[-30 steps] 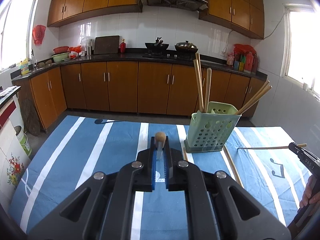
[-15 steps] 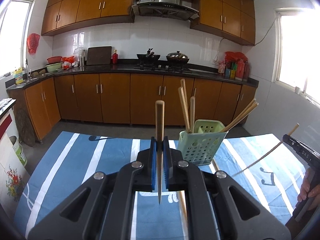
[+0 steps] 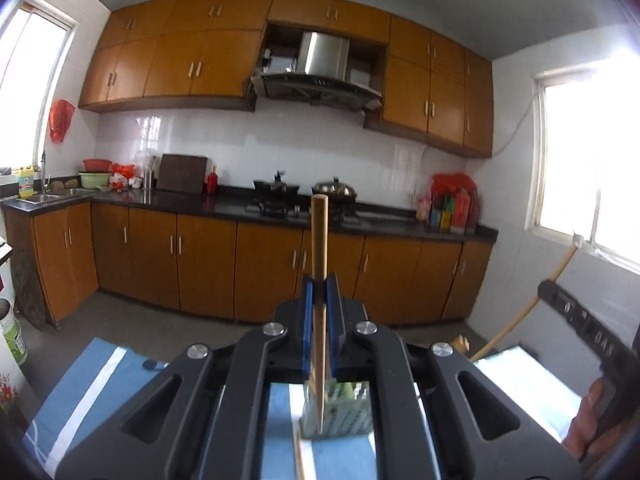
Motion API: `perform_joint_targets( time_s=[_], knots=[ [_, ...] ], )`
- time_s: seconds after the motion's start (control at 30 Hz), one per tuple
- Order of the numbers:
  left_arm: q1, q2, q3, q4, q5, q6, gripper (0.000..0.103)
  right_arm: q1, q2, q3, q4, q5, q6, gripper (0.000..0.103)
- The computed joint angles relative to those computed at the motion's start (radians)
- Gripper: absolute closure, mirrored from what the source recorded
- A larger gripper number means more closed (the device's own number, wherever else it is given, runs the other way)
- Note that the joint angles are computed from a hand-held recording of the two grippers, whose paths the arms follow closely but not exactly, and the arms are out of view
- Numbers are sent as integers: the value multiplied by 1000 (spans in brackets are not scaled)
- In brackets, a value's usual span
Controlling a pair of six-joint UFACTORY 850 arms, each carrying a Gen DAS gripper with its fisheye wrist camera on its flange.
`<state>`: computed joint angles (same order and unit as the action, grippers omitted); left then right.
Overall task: Organize utensils
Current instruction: 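Lift and lower the right gripper's chopstick into the green holder while the left gripper inserts its own, then open both grippers and return them to the remaining chopsticks on the cloth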
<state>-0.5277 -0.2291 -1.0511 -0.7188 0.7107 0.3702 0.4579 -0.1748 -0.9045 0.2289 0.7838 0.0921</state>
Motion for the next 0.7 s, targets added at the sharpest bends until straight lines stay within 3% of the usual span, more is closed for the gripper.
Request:
perform_joint_targets(
  time_s=[0.13, 0.27, 0.5, 0.7],
  knots=[
    [0, -71, -92, -10, 66, -22, 95, -2, -63, -66, 18, 14, -11, 96],
    [11, -144, -162, -12, 79, -50, 95, -16, -135, -134, 12, -18, 2, 96],
    [32, -253, -240, 2, 37, -65, 95, -34, -210, -197, -12, -98, 49, 96],
    [49, -294, -273, -1, -47, -71, 95, -32, -239, -220, -36, -145, 55, 96]
  ],
)
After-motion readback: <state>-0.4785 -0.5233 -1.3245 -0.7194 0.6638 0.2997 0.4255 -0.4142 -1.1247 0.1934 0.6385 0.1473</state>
